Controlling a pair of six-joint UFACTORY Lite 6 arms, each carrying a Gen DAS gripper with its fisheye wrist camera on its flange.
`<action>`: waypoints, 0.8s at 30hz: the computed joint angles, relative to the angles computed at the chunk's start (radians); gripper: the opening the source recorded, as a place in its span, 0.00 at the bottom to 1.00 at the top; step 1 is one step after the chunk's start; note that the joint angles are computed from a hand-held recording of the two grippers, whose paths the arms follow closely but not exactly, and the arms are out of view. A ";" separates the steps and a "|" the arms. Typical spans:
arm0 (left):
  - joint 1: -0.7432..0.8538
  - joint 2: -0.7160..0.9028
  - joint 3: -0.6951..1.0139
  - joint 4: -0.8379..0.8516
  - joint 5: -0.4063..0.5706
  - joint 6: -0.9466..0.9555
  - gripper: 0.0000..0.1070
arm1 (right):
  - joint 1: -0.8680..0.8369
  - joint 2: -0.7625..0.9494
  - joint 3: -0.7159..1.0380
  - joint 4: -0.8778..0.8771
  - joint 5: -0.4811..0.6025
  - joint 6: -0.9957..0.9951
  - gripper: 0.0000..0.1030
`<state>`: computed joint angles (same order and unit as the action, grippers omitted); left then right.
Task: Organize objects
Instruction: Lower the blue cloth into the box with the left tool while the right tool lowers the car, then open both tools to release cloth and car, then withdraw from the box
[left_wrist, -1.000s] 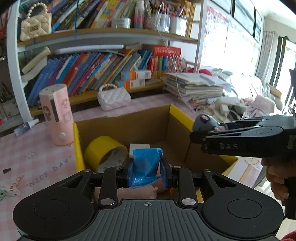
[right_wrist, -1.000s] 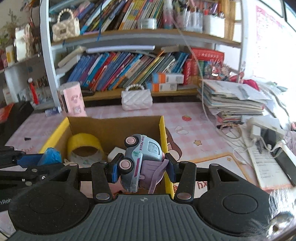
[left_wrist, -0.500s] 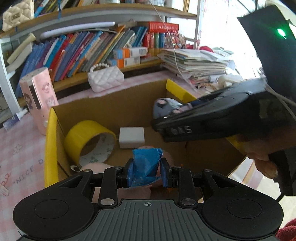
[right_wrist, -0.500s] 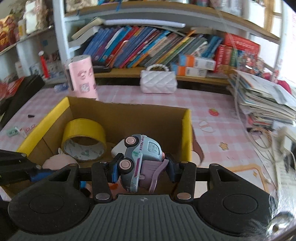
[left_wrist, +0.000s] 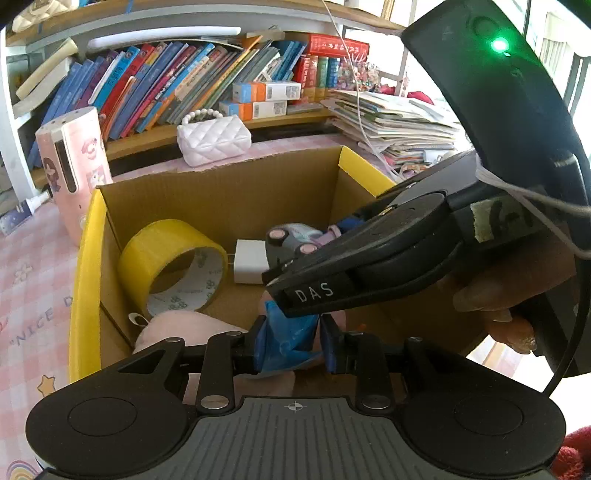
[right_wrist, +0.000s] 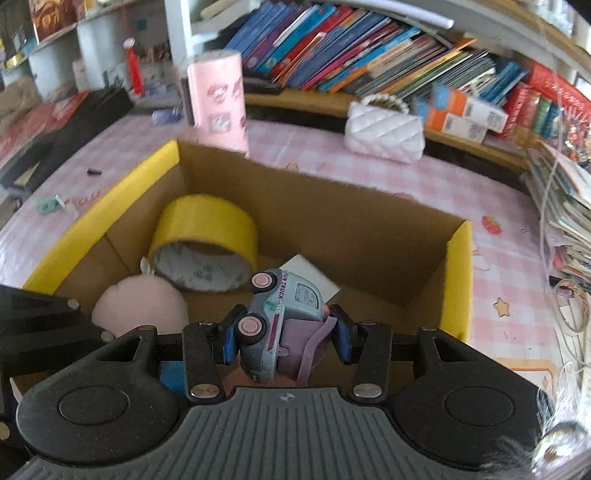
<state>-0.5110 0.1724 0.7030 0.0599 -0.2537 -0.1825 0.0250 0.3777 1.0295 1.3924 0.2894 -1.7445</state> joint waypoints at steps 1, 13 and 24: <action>0.001 0.002 0.002 0.002 0.000 -0.004 0.27 | -0.003 0.015 0.019 -0.070 0.013 0.071 0.44; 0.010 0.012 0.012 -0.031 0.009 0.009 0.35 | -0.029 0.062 0.080 -0.230 0.078 0.266 0.44; -0.012 -0.104 -0.082 -0.186 -0.049 0.161 0.66 | -0.044 -0.068 -0.085 0.309 0.039 -0.249 0.47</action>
